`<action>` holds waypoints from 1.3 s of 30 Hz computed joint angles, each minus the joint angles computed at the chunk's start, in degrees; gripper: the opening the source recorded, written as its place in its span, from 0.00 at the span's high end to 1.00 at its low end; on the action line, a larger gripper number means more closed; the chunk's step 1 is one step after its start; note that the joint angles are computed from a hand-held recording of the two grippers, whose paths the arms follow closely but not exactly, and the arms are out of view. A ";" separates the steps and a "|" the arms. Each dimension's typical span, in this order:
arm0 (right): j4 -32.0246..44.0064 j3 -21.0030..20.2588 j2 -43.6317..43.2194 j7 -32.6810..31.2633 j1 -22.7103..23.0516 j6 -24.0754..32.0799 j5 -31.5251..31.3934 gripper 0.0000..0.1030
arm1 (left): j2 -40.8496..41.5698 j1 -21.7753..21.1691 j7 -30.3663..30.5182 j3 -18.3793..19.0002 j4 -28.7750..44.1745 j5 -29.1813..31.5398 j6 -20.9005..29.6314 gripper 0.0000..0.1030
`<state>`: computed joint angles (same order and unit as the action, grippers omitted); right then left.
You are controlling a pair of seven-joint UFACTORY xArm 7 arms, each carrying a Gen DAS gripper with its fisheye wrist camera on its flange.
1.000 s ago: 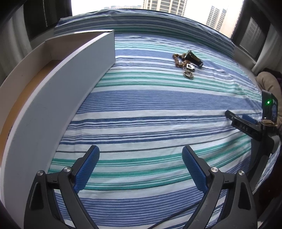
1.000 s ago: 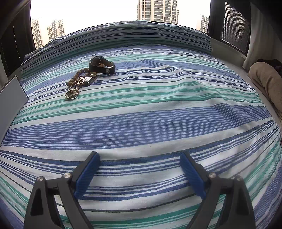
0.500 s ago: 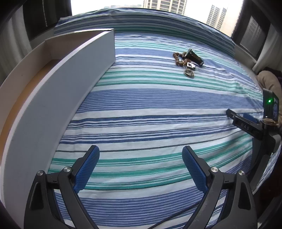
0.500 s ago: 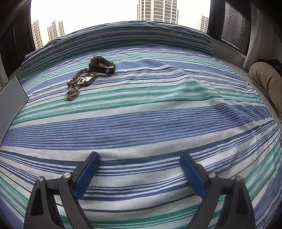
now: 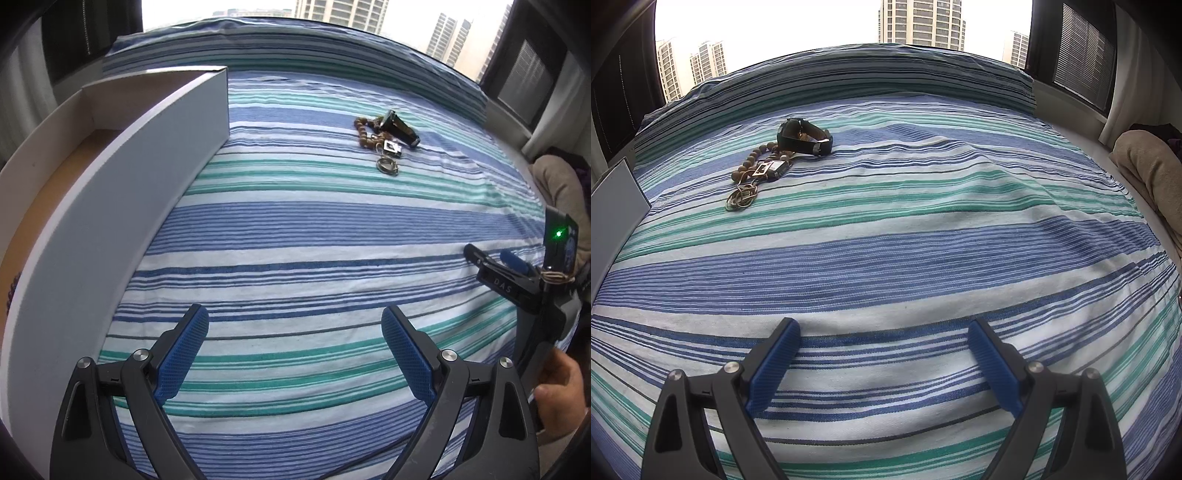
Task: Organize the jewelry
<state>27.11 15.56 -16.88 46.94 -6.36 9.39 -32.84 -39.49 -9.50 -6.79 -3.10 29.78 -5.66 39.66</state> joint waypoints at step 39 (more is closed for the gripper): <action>-0.38 -0.96 -0.30 -3.58 1.33 0.07 3.31 0.03 | 17.47 -4.00 22.30 1.19 7.69 -17.05 -10.15 0.97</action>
